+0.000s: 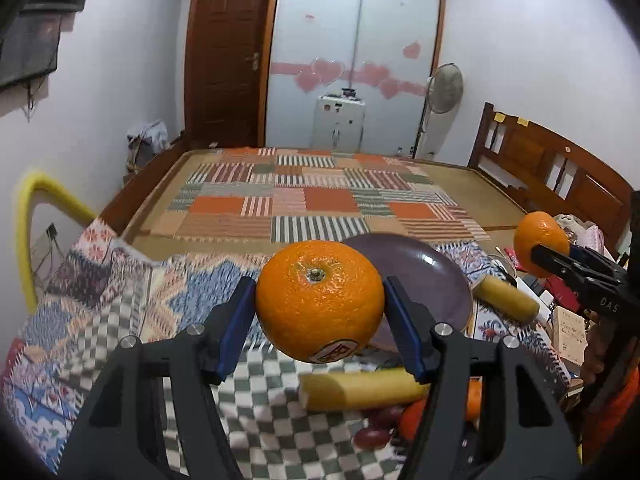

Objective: Organize fruits
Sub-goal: 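Carry the orange onto the purple plate with the left gripper while the right gripper places its orange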

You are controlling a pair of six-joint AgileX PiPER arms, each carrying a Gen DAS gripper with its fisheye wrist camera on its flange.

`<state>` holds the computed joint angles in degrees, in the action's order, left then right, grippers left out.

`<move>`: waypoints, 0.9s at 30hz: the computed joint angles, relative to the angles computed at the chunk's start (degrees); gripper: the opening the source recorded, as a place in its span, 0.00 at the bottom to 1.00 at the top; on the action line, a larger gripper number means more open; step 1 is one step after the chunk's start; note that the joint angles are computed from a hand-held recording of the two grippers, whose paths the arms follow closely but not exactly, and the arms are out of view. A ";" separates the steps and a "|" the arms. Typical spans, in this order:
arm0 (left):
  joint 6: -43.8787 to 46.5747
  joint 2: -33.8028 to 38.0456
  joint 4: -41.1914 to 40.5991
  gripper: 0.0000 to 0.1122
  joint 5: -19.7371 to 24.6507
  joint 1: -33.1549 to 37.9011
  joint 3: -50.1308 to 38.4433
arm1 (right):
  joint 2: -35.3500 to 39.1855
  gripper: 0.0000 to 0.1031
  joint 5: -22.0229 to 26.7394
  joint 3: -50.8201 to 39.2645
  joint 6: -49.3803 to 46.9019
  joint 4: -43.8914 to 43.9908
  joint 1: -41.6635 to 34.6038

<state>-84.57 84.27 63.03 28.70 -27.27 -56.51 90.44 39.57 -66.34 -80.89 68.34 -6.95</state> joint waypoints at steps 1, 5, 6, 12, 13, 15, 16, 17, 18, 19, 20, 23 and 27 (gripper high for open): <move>-0.03 0.78 0.75 0.57 0.80 -0.36 -1.14 | 0.07 0.64 -0.39 -0.27 -0.22 0.37 0.42; 2.30 3.62 0.37 0.57 0.20 0.21 -5.33 | 1.32 0.64 -1.19 -1.85 -1.21 1.85 2.18; 2.69 4.32 0.30 0.57 0.11 0.27 -6.20 | 1.61 0.64 -1.47 -2.13 -1.37 2.05 2.62; 6.81 9.66 -1.62 0.57 -0.04 1.39 -12.46 | 5.45 0.64 -3.43 -6.04 0.02 1.00 5.75; 7.11 10.54 -1.47 0.57 0.20 1.47 -13.36 | 6.35 0.64 -3.75 -7.01 0.64 0.46 6.21; 7.34 12.38 -1.20 0.57 0.40 1.69 -14.94 | 7.44 0.64 -3.98 -8.32 1.64 -0.61 6.57; 8.51 13.45 -2.11 0.57 0.17 2.16 -16.07 | 8.15 0.64 -4.34 -9.12 2.35 -1.37 7.02; 9.18 14.18 -2.67 0.57 0.19 2.30 -16.88 | 9.10 0.64 -4.74 -10.20 3.29 -2.43 7.44; 9.77 15.20 -3.07 0.57 0.25 2.55 -17.81 | 9.48 0.64 -5.08 -10.59 3.78 -3.02 7.74; 10.36 16.18 -3.45 0.57 0.48 2.68 -18.71 | 10.38 0.64 -5.61 -11.54 4.60 -4.11 8.16; 11.27 17.14 -4.13 0.57 0.52 2.93 -19.65 | 10.73 0.64 -6.01 -11.88 5.16 -4.85 8.48; 15.44 19.89 -8.13 0.57 0.02 3.98 -22.37 | 12.68 0.64 -6.81 -14.25 8.87 -9.17 9.63; 25.25 23.94 -17.29 0.57 0.13 5.66 -27.25 | 15.67 0.64 -5.89 -17.86 14.05 -15.38 10.45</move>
